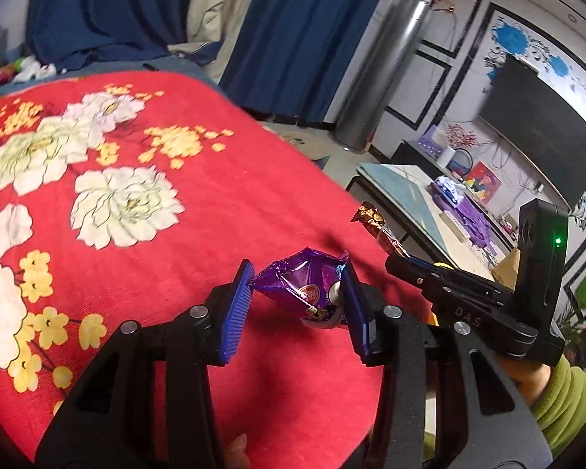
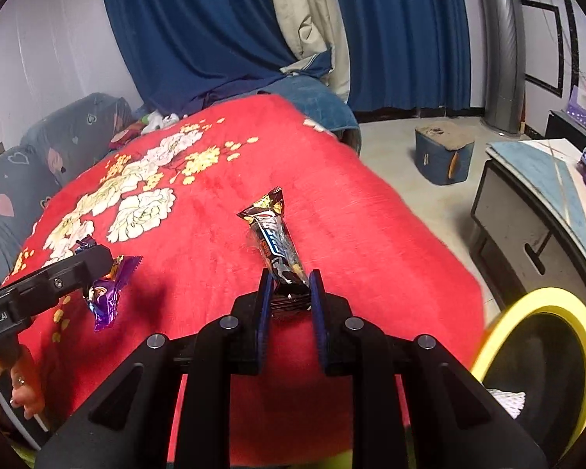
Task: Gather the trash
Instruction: 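Grasp the chocolate bar wrapper with the right tool while the left tool grasps the purple wrapper, then carry the chocolate bar wrapper and purple wrapper over the yellow-rimmed bin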
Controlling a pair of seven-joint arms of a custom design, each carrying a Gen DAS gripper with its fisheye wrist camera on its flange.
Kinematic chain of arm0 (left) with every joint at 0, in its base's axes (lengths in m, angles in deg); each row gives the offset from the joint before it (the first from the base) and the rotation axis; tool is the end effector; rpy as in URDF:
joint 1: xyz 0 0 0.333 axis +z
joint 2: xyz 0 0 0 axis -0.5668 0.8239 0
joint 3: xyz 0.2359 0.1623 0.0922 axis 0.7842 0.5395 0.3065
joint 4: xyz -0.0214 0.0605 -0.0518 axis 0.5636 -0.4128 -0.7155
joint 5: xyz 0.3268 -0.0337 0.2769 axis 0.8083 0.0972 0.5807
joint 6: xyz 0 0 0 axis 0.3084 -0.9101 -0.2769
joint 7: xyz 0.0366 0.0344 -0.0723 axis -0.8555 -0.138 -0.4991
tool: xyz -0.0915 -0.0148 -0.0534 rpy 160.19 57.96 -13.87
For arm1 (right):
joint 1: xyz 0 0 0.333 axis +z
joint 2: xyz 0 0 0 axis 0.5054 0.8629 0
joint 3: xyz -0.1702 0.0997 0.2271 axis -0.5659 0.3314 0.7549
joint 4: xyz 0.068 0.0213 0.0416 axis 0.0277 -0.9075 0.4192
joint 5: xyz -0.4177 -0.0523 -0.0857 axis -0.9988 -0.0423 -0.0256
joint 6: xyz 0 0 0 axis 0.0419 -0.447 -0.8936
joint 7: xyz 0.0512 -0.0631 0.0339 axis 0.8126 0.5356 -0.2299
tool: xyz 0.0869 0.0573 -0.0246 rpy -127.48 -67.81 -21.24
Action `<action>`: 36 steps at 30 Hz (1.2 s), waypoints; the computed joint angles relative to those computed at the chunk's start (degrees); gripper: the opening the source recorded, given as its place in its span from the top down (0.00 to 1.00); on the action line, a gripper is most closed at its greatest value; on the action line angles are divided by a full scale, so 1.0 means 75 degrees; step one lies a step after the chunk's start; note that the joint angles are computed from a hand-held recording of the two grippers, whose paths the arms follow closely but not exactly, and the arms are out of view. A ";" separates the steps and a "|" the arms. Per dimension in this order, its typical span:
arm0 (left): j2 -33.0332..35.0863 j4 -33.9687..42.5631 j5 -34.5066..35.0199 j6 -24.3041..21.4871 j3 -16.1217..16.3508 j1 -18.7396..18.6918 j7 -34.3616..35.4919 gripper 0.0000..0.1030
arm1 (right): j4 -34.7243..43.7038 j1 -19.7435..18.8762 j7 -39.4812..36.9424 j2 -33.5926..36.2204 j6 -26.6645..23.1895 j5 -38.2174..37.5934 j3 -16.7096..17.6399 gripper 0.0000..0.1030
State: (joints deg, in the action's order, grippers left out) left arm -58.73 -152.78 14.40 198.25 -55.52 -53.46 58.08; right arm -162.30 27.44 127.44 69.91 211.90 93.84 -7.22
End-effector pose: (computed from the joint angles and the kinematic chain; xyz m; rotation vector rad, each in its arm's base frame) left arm 0.5916 -0.2264 0.3656 -1.8701 1.6780 -1.2152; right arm 0.6510 0.3037 0.3582 -1.9302 1.2270 -0.3327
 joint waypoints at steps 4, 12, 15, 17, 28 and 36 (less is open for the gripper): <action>-0.0078 0.0000 0.0001 0.0139 0.0042 -0.0178 0.0175 0.65 | -0.0455 -0.0609 -0.0160 -0.0279 0.0297 0.0125 0.0527 0.82; -0.0065 0.0172 0.0037 0.0321 -0.0232 -0.0220 0.0578 0.65 | -0.1441 -0.2078 0.0222 -0.0908 0.0874 -0.0143 0.1616 0.82; 0.0003 0.0285 0.0073 0.0358 -0.0317 -0.0230 0.0680 0.65 | -0.1804 -0.2524 0.0475 -0.1159 0.1083 -0.0343 0.1885 0.82; 0.0073 0.0397 0.0134 0.0402 -0.0385 -0.0244 0.0757 0.65 | -0.2075 -0.2814 0.0690 -0.1381 0.1208 -0.0462 0.2017 0.82; 0.0625 0.1264 0.0708 0.0143 -0.0657 -0.0346 0.1022 0.65 | -0.3222 -0.4425 0.2180 -0.2264 0.1575 -0.1048 0.2760 0.82; 0.1090 0.1968 0.1155 -0.0216 -0.0711 -0.0541 0.1168 0.65 | -0.3869 -0.5403 0.3410 -0.2801 0.1889 -0.1671 0.3084 0.82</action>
